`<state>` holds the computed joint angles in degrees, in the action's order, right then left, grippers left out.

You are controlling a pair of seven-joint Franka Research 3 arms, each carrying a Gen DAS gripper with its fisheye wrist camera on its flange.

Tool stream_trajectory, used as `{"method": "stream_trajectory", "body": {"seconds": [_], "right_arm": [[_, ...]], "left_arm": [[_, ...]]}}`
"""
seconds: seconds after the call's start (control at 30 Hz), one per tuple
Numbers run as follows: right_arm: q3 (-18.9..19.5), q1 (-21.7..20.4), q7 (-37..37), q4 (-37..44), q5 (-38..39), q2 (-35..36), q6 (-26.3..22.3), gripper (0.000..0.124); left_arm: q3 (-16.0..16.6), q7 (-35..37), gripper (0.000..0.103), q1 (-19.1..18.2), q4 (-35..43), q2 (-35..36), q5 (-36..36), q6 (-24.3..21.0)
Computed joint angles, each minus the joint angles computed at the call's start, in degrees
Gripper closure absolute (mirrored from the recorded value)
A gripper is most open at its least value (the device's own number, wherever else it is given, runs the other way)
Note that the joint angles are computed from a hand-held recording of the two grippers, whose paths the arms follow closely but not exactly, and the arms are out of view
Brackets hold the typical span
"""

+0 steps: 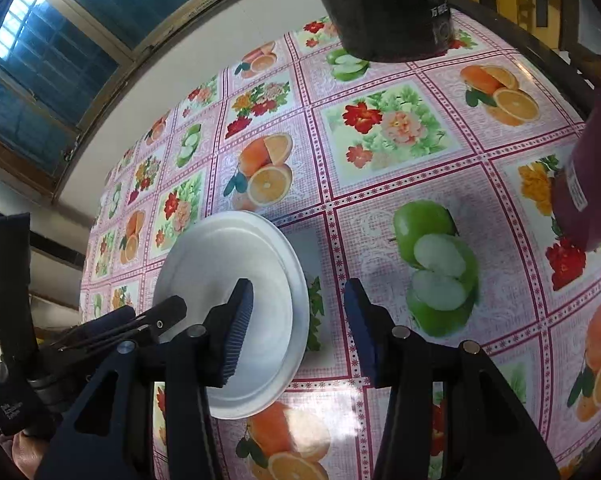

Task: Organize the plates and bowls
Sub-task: 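Grasp the rim of the remaining white bowl with the right tool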

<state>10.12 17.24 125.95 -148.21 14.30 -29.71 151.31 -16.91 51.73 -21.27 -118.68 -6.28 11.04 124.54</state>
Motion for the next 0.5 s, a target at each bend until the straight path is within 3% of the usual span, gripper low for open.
{"method": "stream_trajectory", "body": {"seconds": [0.23,0.3,0.43,0.5], "right_arm": [[-0.43,-0.21,-0.08,0.10,0.26,0.64,-0.88,0.099],[-0.40,-0.22,0.06,0.23,0.14,0.77,-1.20,0.104],[-1.23,0.92,-1.10,0.26,1.82,0.89,-0.78,0.114],[-1.32,1.35,-0.97,0.04,2.85,0.26,-0.80,0.114]], "left_arm": [[-0.09,1.38,0.028,-0.30,-0.15,0.19,-0.27,0.57],[0.08,2.25,0.039,-0.36,-0.50,0.18,-1.19,1.27],[0.57,5.88,0.071,-0.74,-1.84,-0.25,-6.01,3.96],[0.27,7.02,0.080,-1.05,-2.00,-0.42,-6.44,3.71]]}}
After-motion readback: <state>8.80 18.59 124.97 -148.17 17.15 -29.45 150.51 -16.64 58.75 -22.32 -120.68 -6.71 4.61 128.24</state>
